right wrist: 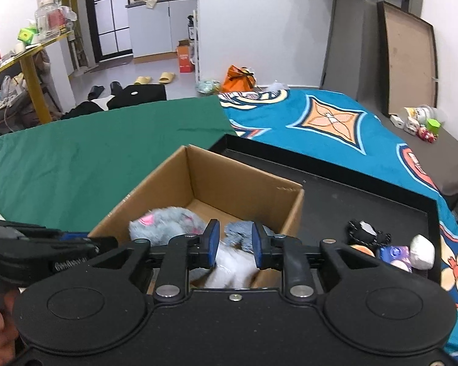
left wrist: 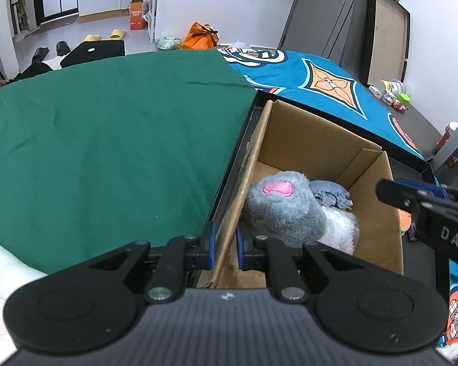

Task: Organize soft objects
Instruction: 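Withdraw the right gripper from the box toward the tray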

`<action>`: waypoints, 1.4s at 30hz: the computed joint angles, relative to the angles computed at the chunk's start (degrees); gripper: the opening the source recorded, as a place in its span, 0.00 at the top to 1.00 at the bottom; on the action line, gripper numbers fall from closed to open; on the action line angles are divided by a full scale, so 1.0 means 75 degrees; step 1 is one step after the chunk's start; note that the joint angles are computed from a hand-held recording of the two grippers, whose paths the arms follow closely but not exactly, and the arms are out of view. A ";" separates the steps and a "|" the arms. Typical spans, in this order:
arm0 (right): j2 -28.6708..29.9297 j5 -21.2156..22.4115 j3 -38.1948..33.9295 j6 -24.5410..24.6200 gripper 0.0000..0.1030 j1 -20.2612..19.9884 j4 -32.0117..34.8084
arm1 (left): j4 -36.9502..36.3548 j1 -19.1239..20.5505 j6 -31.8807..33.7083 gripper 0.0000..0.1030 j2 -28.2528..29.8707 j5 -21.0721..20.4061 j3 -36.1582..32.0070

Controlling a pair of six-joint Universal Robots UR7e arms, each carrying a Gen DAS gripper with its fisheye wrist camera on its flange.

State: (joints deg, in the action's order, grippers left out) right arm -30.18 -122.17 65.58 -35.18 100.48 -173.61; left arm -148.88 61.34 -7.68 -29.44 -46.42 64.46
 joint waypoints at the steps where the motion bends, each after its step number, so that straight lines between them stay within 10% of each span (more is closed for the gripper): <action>1: -0.0053 -0.0046 0.0091 -0.0026 0.75 0.0004 -0.0086 | 0.0023 -0.0001 -0.0016 0.87 -0.0003 -0.0002 -0.0004; 11: -0.0371 -0.0320 0.0458 -0.0026 0.72 -0.0103 -0.0458 | 0.0362 -0.0112 -0.0047 0.82 0.0052 0.0336 -0.0139; 21: -0.0653 -0.0517 0.0688 0.0112 0.69 -0.0390 -0.0844 | 0.0404 -0.0303 0.0165 0.45 0.0172 0.0722 -0.0251; 42: -0.0922 -0.0293 0.0999 0.0516 0.46 -0.1171 -0.1466 | 0.1966 -0.0537 -0.0017 0.37 0.0955 0.1504 -0.1386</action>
State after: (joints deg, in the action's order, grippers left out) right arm -37.10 -124.37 73.07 -31.31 91.70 -184.61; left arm -134.13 57.31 -7.81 -22.28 -35.14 54.07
